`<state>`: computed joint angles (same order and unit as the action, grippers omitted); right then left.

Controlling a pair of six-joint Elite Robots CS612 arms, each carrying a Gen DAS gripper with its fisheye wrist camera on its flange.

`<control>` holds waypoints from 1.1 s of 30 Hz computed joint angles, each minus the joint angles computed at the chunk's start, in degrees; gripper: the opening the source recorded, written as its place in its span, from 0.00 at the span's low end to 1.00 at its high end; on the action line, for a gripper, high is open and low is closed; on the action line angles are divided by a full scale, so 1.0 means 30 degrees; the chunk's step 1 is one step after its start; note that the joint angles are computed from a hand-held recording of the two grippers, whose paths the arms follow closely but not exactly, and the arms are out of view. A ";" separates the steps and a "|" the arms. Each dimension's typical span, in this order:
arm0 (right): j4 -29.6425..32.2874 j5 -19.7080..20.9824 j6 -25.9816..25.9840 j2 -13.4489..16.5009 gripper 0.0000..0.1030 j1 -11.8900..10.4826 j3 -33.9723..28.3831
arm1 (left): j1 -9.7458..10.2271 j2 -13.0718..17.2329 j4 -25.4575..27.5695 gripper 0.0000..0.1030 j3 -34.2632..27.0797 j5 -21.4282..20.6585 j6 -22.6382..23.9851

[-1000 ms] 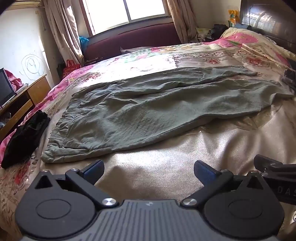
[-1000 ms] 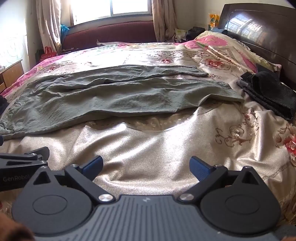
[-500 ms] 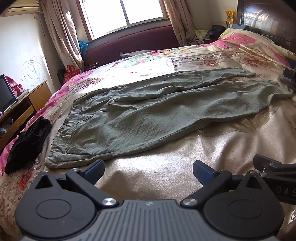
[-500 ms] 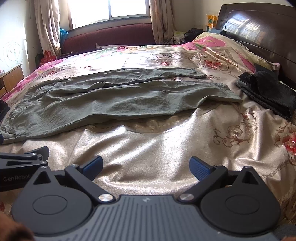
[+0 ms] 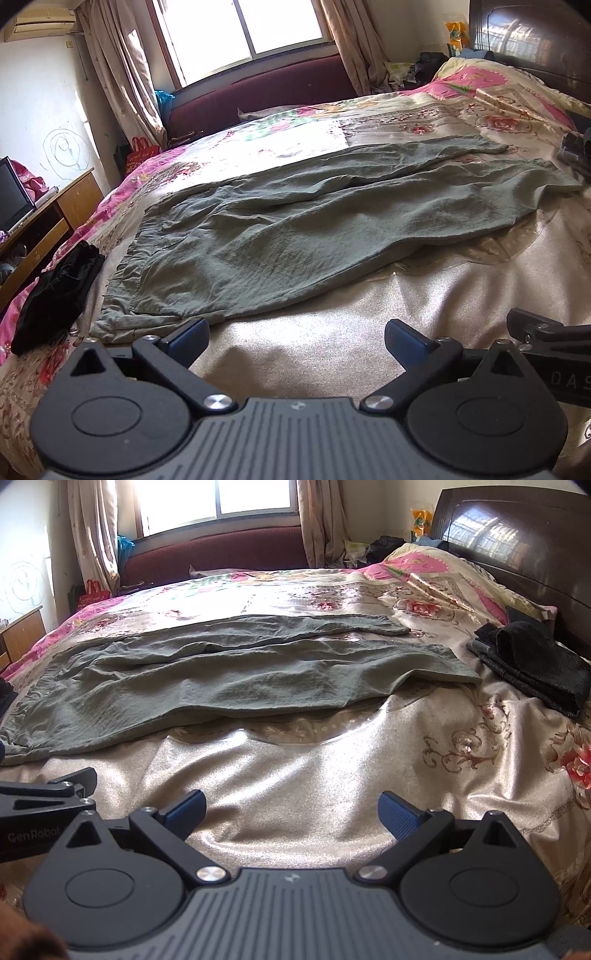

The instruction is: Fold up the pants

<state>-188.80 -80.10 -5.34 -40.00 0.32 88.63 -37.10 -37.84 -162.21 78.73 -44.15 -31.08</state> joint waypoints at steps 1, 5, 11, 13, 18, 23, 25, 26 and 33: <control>-0.0050 -0.0076 -0.0044 0.0012 0.96 0.0018 0.0000 | -0.0029 0.0052 -0.0079 1.00 -0.0032 0.0183 0.0219; 0.0024 -0.0058 0.0060 0.0021 0.96 0.0006 -0.0023 | 0.0002 0.0104 -0.0146 1.00 -0.0101 0.0048 0.0258; 0.0032 -0.0138 -0.0070 0.0049 0.96 0.0035 -0.0049 | -0.0028 0.0139 -0.0228 1.00 -0.0070 0.0154 0.0329; -0.0026 -0.0143 -0.0050 0.0060 0.96 0.0041 -0.0045 | -0.0023 0.0125 -0.0299 1.00 -0.0030 0.0099 0.0281; -0.0153 -0.0061 -0.0024 0.0058 0.96 0.0023 -0.0027 | -0.0070 0.0110 -0.0345 1.00 -0.0021 0.0350 0.0486; -0.0756 -0.0265 -0.0573 0.0061 0.96 0.0083 0.0084 | -0.0172 0.0132 -0.0661 1.00 -0.0019 0.0635 0.1004; -0.1132 -0.0311 -0.0624 0.0063 0.96 0.0076 0.0141 | -0.0143 0.0093 -0.0741 1.00 -0.0004 0.0458 0.0798; -0.1142 -0.0251 -0.0559 0.0054 0.96 0.0053 0.0140 | -0.0133 0.0079 -0.0797 1.00 0.0001 0.0397 0.0782; -0.0817 -0.0095 -0.0449 0.0012 0.96 0.0032 0.0136 | -0.0108 0.0042 -0.0618 1.00 0.0011 0.0252 0.0513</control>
